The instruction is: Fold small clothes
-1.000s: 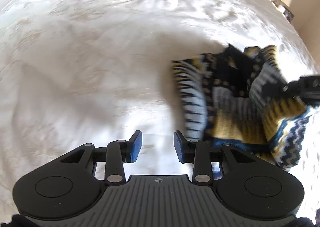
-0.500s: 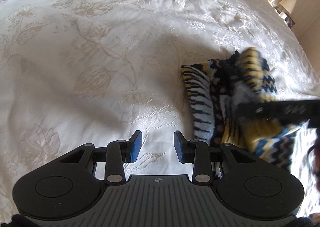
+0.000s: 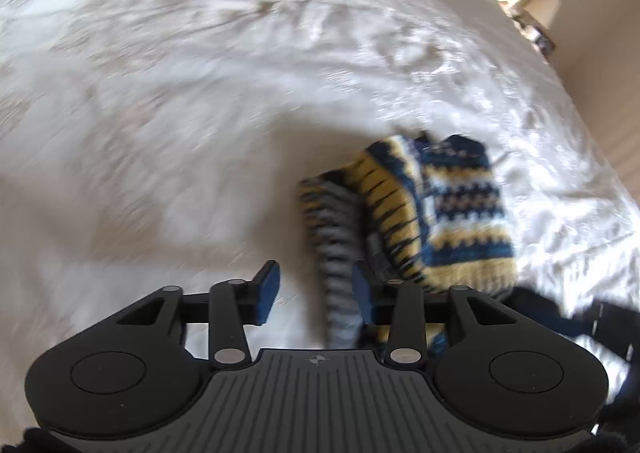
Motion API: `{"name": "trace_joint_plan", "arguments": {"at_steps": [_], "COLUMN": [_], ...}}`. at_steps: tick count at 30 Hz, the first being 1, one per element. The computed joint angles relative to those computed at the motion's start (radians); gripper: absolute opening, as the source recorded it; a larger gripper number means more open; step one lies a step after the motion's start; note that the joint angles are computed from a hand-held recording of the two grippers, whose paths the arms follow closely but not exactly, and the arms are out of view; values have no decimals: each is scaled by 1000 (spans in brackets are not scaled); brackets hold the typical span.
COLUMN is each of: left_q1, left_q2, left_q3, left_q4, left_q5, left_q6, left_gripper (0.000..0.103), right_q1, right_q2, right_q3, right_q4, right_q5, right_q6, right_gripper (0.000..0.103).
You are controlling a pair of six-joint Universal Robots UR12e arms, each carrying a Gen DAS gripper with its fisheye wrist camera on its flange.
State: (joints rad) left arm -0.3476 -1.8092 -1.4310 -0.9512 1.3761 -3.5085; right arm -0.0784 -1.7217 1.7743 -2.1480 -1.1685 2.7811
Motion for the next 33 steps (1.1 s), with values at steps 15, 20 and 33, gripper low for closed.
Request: {"name": "trace_joint_plan", "arguments": {"at_steps": [15, 20, 33], "left_q1": [-12, -7, -2], "left_q2": [-98, -111, -135], "left_q3": [117, 131, 159], "left_q4": [-100, -134, -193], "left_q5": [-128, -134, -203], "left_q6": [31, 20, 23], "left_gripper": [42, 42, 74], "right_q1": [39, 40, 7], "right_q2": [-88, -52, -3], "right_q3": [122, 115, 48], "right_q4": [-240, -230, -101], "right_q5": [-222, -219, -55], "right_q6": [-119, -168, -168], "right_gripper": [83, 81, 15]}}
